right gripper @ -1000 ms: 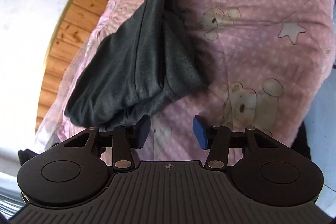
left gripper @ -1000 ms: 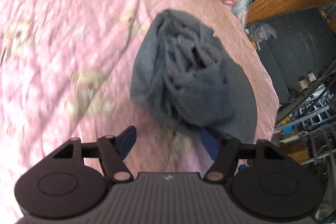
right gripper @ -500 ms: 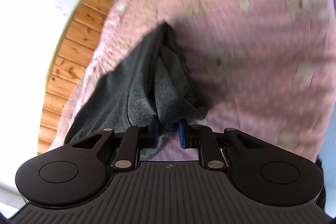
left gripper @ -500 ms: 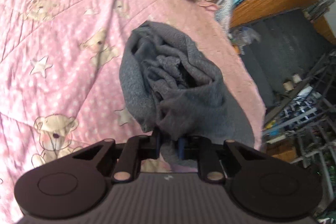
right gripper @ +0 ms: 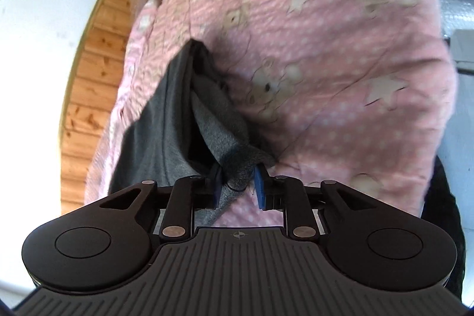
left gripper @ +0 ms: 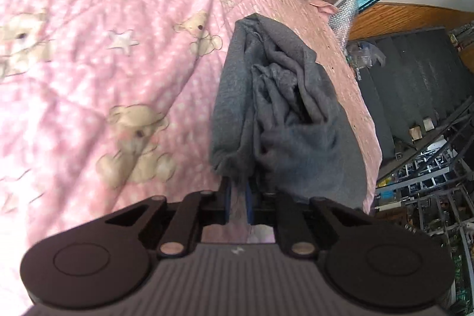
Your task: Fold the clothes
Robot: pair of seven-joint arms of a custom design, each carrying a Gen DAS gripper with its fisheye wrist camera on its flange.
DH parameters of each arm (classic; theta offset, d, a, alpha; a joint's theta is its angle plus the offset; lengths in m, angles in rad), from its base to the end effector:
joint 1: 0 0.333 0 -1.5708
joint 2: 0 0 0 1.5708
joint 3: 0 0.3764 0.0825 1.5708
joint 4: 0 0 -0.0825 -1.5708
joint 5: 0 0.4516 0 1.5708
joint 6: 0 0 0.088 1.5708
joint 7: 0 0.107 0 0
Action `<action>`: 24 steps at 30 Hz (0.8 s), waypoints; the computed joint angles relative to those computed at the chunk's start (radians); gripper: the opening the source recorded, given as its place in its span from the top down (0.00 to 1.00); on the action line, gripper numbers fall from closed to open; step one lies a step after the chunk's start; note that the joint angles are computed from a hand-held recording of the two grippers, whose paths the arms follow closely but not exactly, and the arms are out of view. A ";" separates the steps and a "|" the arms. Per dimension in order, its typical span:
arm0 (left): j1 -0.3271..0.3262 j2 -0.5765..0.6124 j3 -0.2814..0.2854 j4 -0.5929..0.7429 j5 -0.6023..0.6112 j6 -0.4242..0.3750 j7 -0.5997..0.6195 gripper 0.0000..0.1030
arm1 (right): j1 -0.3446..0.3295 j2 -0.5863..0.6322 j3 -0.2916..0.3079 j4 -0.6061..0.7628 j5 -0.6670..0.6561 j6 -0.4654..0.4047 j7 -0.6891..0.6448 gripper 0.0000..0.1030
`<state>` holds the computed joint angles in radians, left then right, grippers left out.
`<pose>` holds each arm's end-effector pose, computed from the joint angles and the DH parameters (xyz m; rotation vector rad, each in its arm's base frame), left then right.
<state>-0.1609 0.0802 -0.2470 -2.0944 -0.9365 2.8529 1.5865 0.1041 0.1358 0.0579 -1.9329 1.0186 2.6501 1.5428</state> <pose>0.6186 -0.2166 0.4676 2.3078 -1.5233 1.1985 0.6899 0.0877 0.4991 -1.0617 2.0073 0.2442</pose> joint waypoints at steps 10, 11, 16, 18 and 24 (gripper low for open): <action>-0.019 0.079 -0.004 0.174 -0.262 0.035 0.130 0.24 | 0.006 0.010 -0.005 0.045 0.342 -0.184 -0.139 0.40; -0.025 0.108 0.003 0.201 -0.164 0.026 0.048 0.22 | 0.009 0.035 -0.002 0.066 0.336 -0.183 -0.114 0.37; -0.029 0.170 0.012 0.252 0.074 0.002 -0.169 0.84 | 0.023 0.120 0.007 0.167 0.156 -0.113 0.025 0.86; 0.044 0.151 -0.086 0.227 -0.101 0.068 -0.016 0.85 | 0.018 0.101 0.029 0.177 0.107 -0.054 -0.077 0.91; 0.079 0.176 -0.138 0.178 -0.248 0.099 0.105 0.83 | 0.042 0.080 0.025 0.133 -0.152 -0.060 -0.101 0.92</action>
<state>-0.0815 0.2563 -0.3853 -1.9166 -1.1849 2.9516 1.6915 0.1459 0.2157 0.0827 -1.8002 0.8671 2.5898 1.4422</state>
